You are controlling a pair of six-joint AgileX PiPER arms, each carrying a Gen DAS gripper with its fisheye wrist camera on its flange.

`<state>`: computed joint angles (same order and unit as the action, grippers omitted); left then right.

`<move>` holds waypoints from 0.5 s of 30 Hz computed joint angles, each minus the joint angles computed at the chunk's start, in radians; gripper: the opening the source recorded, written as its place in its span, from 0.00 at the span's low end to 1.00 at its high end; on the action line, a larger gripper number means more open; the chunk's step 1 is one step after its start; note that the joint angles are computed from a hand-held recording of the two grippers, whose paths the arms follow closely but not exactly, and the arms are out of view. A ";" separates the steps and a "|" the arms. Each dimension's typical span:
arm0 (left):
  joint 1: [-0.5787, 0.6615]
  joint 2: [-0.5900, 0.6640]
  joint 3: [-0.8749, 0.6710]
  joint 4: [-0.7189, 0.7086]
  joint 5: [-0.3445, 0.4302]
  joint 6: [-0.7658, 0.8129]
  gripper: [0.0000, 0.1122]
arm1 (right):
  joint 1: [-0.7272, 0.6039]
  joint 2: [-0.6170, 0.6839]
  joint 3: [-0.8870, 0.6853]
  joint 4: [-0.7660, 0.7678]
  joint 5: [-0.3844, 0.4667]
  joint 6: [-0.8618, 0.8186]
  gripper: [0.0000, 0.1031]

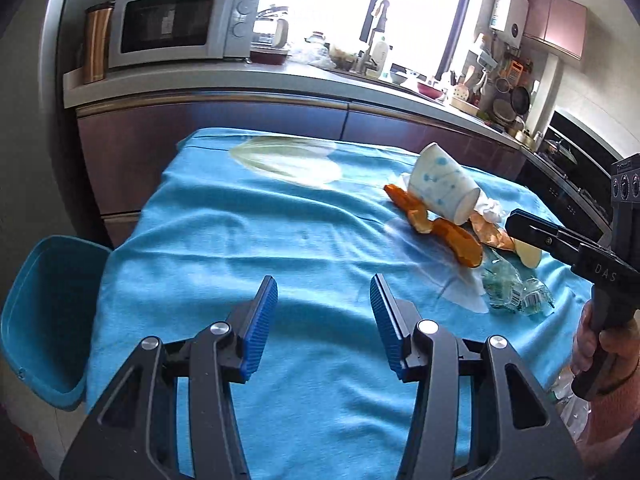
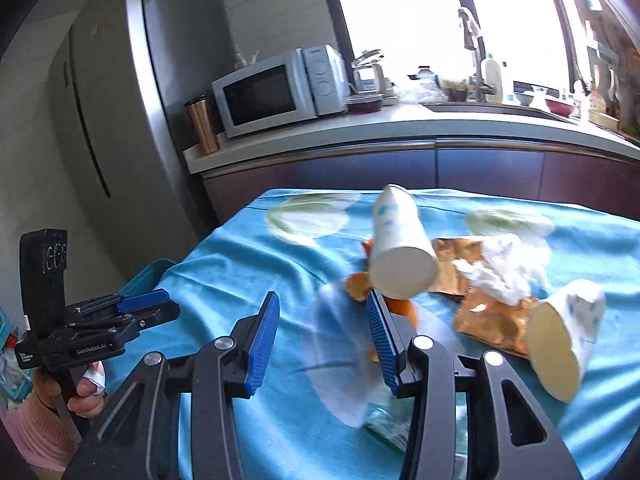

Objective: Collect trash
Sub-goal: 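Move both open tools back over the green snack wrappers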

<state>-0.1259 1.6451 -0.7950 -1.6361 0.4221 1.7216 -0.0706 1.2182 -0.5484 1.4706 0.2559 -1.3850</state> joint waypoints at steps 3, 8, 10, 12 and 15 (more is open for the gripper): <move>-0.077 0.025 -0.032 0.011 -0.025 -0.032 0.43 | -0.115 -0.028 0.039 0.039 0.020 -0.064 0.42; -0.182 0.065 -0.072 0.048 -0.030 -0.081 0.43 | -0.358 -0.052 0.092 0.026 0.154 -0.134 0.42; -0.224 0.082 -0.090 0.085 -0.020 -0.123 0.43 | -0.427 -0.042 0.106 0.016 0.211 -0.151 0.42; -0.274 0.100 -0.108 0.117 -0.014 -0.153 0.43 | -0.479 -0.028 0.122 0.003 0.239 -0.163 0.42; -0.339 0.139 -0.145 0.175 -0.003 -0.219 0.44 | -0.550 0.003 0.144 -0.013 0.287 -0.186 0.42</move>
<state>-0.4652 1.7839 -0.9405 -1.4609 0.4189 1.5030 -0.6209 1.2213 -0.4040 1.4573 0.5432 -1.5708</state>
